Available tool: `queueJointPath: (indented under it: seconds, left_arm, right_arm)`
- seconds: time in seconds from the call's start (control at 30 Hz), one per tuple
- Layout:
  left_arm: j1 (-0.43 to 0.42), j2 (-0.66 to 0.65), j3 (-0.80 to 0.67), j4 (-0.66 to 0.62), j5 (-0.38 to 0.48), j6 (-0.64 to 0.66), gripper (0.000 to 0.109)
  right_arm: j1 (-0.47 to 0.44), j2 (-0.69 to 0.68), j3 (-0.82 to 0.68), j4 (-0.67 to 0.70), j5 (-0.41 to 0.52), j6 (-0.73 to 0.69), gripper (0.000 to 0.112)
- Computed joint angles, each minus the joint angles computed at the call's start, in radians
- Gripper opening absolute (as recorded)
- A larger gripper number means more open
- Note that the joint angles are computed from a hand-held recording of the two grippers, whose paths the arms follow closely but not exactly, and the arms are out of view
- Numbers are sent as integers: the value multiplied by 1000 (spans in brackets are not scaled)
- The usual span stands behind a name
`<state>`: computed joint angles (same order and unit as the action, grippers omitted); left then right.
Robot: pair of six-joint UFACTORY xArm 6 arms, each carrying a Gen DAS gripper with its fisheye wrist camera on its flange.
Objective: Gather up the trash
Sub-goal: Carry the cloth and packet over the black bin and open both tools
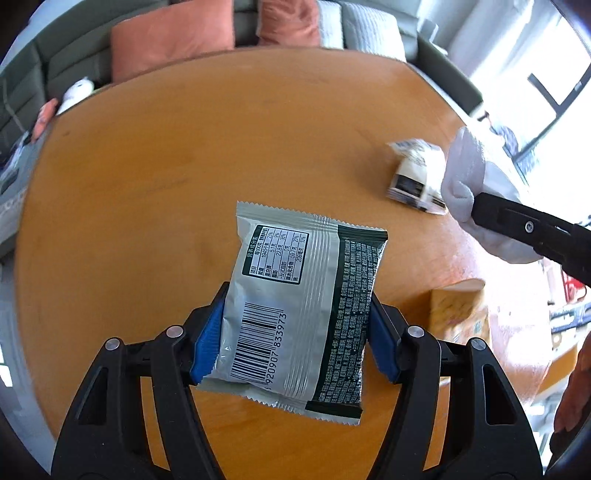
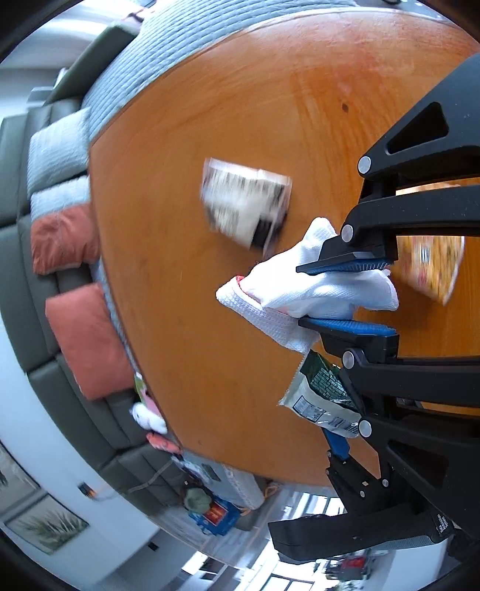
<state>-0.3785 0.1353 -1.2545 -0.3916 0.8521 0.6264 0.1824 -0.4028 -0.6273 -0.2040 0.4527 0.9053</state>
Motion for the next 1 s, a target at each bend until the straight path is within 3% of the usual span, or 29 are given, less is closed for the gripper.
queueJointPath:
  seconds: [0.3, 0.57, 0.8, 1.0]
  left_arm:
    - [184, -88, 69, -38, -11, 81, 65]
    - [426, -52, 7, -76, 52, 170, 65]
    - [613, 4, -51, -98, 75, 210, 65]
    - [741, 74, -129, -89, 89, 208, 65]
  right_arm:
    - [192, 240, -233, -42, -10, 81, 23]
    - [345, 504, -522, 48, 13, -4, 23]
    - [456, 752, -838, 141, 100, -127, 23]
    - [535, 1025, -1229, 271, 232, -286, 23]
